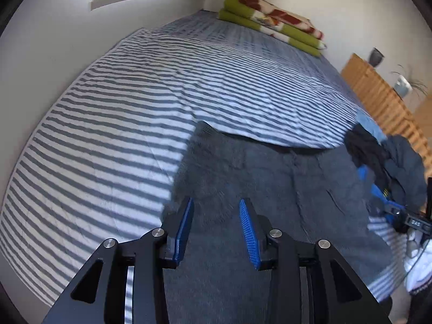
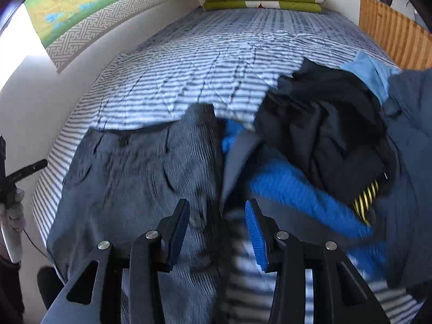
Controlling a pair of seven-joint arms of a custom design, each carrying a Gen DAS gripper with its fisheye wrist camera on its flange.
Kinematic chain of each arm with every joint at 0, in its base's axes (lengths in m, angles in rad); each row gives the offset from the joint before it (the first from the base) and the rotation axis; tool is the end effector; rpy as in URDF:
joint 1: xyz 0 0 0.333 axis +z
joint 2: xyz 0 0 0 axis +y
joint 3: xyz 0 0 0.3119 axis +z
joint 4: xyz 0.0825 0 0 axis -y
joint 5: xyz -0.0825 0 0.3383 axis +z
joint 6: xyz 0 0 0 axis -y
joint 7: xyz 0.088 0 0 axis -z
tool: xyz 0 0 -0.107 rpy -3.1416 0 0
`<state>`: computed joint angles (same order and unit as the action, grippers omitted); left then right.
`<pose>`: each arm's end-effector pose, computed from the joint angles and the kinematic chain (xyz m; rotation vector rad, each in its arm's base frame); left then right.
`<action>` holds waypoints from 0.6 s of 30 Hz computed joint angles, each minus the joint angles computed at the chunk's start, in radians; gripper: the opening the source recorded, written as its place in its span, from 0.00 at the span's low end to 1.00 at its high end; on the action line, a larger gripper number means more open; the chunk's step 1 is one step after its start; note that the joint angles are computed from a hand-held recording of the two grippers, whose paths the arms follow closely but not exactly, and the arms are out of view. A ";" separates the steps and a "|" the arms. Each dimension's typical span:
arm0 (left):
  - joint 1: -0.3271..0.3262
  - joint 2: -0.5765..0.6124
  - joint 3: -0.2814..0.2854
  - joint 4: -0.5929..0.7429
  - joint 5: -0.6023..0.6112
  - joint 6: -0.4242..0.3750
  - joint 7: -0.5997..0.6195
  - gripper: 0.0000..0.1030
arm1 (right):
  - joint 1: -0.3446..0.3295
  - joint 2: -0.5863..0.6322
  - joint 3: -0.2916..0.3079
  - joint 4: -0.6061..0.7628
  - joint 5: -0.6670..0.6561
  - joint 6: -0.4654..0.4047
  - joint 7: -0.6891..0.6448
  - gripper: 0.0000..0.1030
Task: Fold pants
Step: 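Lay the grey shorts flat on the bed and open both grippers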
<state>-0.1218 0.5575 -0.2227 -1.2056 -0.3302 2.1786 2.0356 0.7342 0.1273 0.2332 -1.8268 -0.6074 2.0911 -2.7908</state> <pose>0.6739 -0.2071 0.5180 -1.3594 2.6372 -0.9030 0.3516 0.4505 0.4971 -1.1458 2.4234 -0.4443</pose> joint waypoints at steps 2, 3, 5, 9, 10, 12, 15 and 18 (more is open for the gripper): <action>0.032 -0.109 -0.029 -0.167 -0.063 0.027 0.067 0.41 | 0.033 -0.003 0.025 -0.004 0.002 -0.014 0.051 0.39; 0.050 -0.168 -0.039 -0.248 -0.101 0.025 0.110 0.42 | 0.056 0.002 0.039 0.000 0.001 -0.027 0.086 0.40; 0.075 -0.288 -0.042 -0.406 -0.182 0.011 0.192 0.44 | 0.090 0.014 0.055 0.011 -0.004 -0.035 0.133 0.43; 0.046 -0.480 -0.013 -0.681 -0.237 0.018 0.318 0.49 | 0.153 0.077 0.063 0.073 -0.023 -0.062 0.178 0.51; 0.032 -0.519 -0.006 -0.738 -0.236 0.017 0.342 0.50 | 0.165 0.095 0.060 0.087 -0.023 -0.059 0.179 0.53; 0.003 -0.563 0.004 -0.810 -0.238 -0.001 0.362 0.50 | 0.178 0.119 0.049 0.096 -0.018 -0.040 0.180 0.54; -0.043 -0.595 0.002 -0.883 -0.247 -0.005 0.379 0.50 | 0.190 0.157 0.030 0.120 -0.006 -0.043 0.165 0.54; -0.096 -0.617 -0.016 -0.948 -0.279 0.080 0.436 0.56 | 0.201 0.177 0.011 0.130 -0.013 -0.040 0.168 0.54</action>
<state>-0.2176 -0.0591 -0.2389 -2.1537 -0.6093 2.2581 2.4715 0.9352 0.3041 0.2438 -1.6964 -0.6205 2.0510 -2.6227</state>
